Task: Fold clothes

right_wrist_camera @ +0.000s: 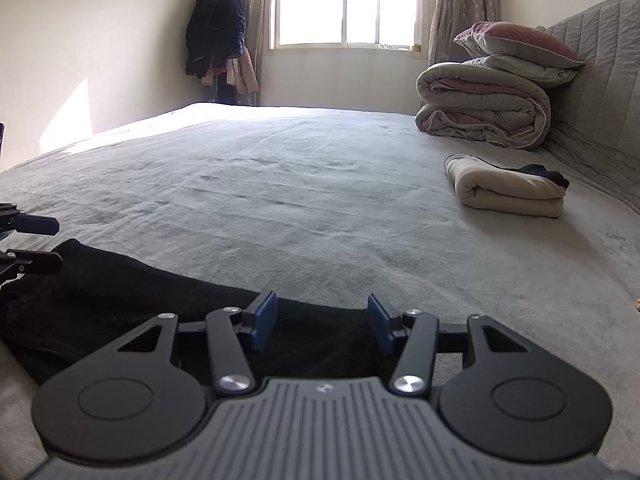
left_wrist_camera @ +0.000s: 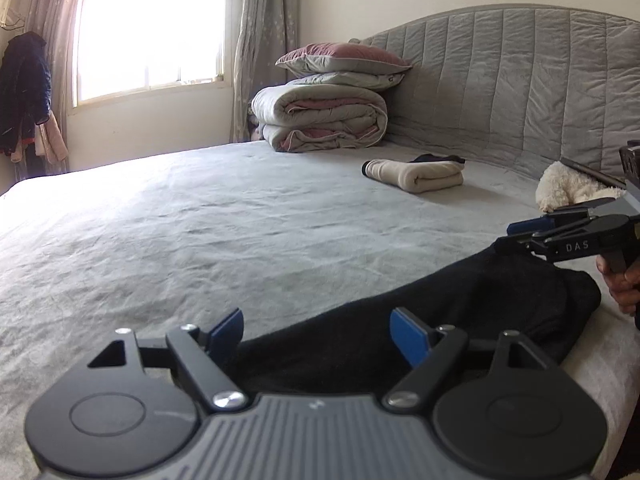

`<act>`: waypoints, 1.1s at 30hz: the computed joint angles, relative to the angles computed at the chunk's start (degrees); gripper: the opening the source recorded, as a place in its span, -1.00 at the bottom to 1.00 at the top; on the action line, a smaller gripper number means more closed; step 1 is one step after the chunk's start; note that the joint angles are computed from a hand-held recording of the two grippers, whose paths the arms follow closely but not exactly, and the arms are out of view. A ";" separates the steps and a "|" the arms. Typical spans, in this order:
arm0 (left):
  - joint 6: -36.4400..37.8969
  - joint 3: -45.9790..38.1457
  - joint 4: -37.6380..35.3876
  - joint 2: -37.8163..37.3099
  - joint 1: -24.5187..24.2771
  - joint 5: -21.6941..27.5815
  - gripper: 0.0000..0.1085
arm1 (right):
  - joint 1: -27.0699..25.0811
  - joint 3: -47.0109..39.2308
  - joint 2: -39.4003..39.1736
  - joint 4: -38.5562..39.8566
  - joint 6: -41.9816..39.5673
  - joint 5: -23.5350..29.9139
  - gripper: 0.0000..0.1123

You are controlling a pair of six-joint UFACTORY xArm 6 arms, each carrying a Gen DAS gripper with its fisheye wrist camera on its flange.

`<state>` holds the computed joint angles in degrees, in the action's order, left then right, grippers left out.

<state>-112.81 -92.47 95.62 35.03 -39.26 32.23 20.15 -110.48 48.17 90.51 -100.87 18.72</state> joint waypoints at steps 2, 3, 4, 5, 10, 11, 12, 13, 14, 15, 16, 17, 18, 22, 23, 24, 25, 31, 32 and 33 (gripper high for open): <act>3.44 -2.81 -3.06 2.16 0.32 -1.35 0.51 | 0.89 0.93 -0.84 2.86 -4.64 1.55 -0.05; 8.76 -4.94 -7.42 3.89 0.38 -1.78 0.51 | 1.54 1.09 -0.80 2.32 -5.91 2.03 -0.05; 13.66 -6.90 -11.29 5.56 0.45 -2.12 0.51 | 2.10 0.94 -0.39 0.60 -5.95 2.03 -0.05; 18.23 -8.24 -15.15 6.91 0.52 -2.49 0.51 | 2.63 0.67 0.28 -2.31 -4.54 1.41 -0.05; 25.24 -10.22 -21.55 9.20 0.48 -2.76 0.52 | 3.31 0.11 2.48 -15.22 5.59 -0.28 -0.02; 24.72 -9.98 -21.26 9.08 0.46 -2.79 0.53 | 3.10 0.29 2.28 -15.15 5.82 0.13 -0.02; 24.34 -9.60 -21.21 8.77 0.41 -2.79 0.53 | 3.00 0.52 2.08 -15.02 5.81 0.28 -0.02; 23.97 -9.22 -21.16 8.47 0.37 -2.78 0.54 | 3.14 1.02 1.73 -14.67 5.11 -0.08 0.00; 23.67 -8.78 -21.19 8.12 0.33 -2.84 0.55 | 3.37 1.84 1.17 -14.10 3.96 -0.61 0.02; 23.78 -7.99 -21.62 7.52 0.38 -3.26 0.55 | 3.55 2.69 0.57 -13.42 2.67 -1.03 0.03; 24.08 -7.22 -22.18 6.92 0.40 -3.59 0.56 | 3.67 3.63 -0.09 -12.58 1.17 -1.32 0.05; 25.25 -6.54 -23.33 6.30 0.28 -3.42 0.57 | 3.76 4.65 -0.82 -11.64 -0.30 -1.58 0.06; 26.35 -5.86 -24.48 5.67 0.15 -3.21 0.57 | 3.82 5.80 -1.64 -10.58 -1.73 -1.82 0.06; 25.64 -2.58 -27.72 2.50 -0.69 -1.70 0.58 | 3.78 10.20 -4.85 -4.78 -8.74 -2.22 0.16; 24.18 -1.54 -28.90 1.51 -0.74 -1.64 0.58 | 3.76 10.85 -5.34 -3.63 -10.19 -2.32 0.17; 22.67 -0.54 -29.97 0.55 -0.76 -1.60 0.58 | 3.74 11.21 -5.65 -2.85 -11.08 -2.38 0.17; 20.54 0.41 -30.25 -0.34 -0.72 -1.65 0.58 | 3.69 11.44 -5.88 -2.30 -11.46 -2.39 0.17; 1.48 7.74 -29.79 -6.74 0.75 -2.50 0.58 | 3.67 12.00 -6.66 -0.66 -13.15 -2.39 0.19; 0.25 8.25 -29.97 -7.20 0.88 -2.25 0.58 | 3.81 12.09 -6.78 0.02 -14.16 -2.54 0.20; -0.94 8.75 -30.19 -7.65 1.02 -1.99 0.58 | 3.90 12.31 -7.01 1.05 -15.66 -2.47 0.20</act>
<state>-113.76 -83.72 65.43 27.39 -38.23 30.23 24.06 -98.17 41.15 91.56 -116.54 16.25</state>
